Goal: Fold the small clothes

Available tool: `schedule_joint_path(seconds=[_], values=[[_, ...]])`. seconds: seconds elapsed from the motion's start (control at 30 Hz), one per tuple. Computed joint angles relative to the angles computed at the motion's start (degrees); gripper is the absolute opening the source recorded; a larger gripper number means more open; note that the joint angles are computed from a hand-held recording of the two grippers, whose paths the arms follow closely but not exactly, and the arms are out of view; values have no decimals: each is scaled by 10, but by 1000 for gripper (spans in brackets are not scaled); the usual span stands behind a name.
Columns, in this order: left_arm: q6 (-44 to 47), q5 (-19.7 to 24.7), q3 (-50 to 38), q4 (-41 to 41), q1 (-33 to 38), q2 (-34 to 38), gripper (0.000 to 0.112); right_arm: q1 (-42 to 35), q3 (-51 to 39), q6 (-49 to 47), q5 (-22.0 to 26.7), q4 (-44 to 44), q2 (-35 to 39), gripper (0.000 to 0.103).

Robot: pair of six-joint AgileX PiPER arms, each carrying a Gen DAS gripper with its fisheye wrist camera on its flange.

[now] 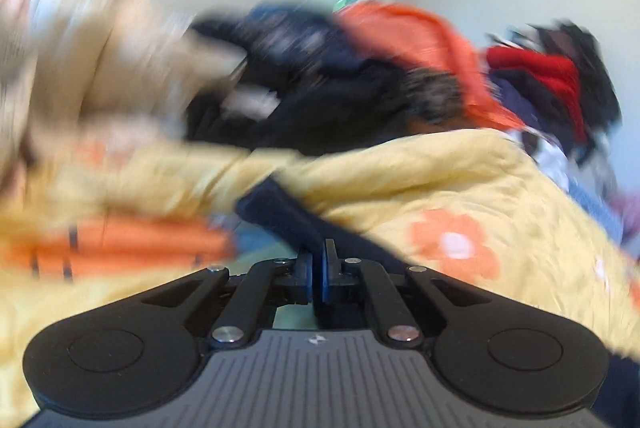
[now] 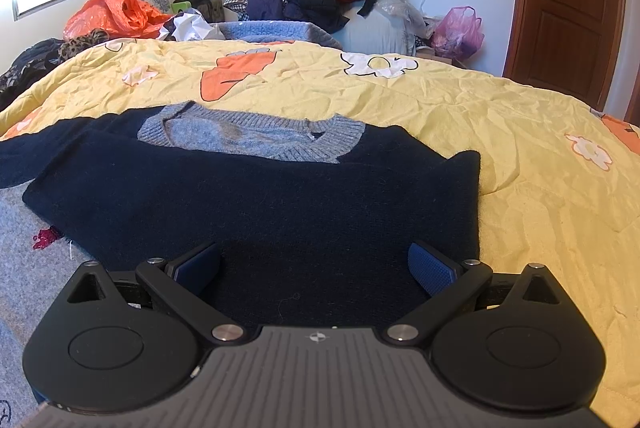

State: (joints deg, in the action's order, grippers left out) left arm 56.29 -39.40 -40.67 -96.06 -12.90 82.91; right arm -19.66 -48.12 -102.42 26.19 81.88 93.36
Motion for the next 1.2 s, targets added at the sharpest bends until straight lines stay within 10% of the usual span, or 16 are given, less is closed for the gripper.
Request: schedule_joint_path(seconds=[0.17,0.37,0.8,1.07,1.2], values=[[94,-172,-85,27,-236,80,4,-5,-1,2,10,3,1,101],[232,-172,-195,25,-425,217,4,-21,-4,8,37,3,6,102],[325,-244,-271,-10,-481,322,4,12,-14,98,3,-85,-18,96],[272,-231,-249,6,-476,296,4,28,-188,432,374,-113,86,90],[243,-223,-234,17,-474,284,4,88,-276,567,419,-131,172,73]])
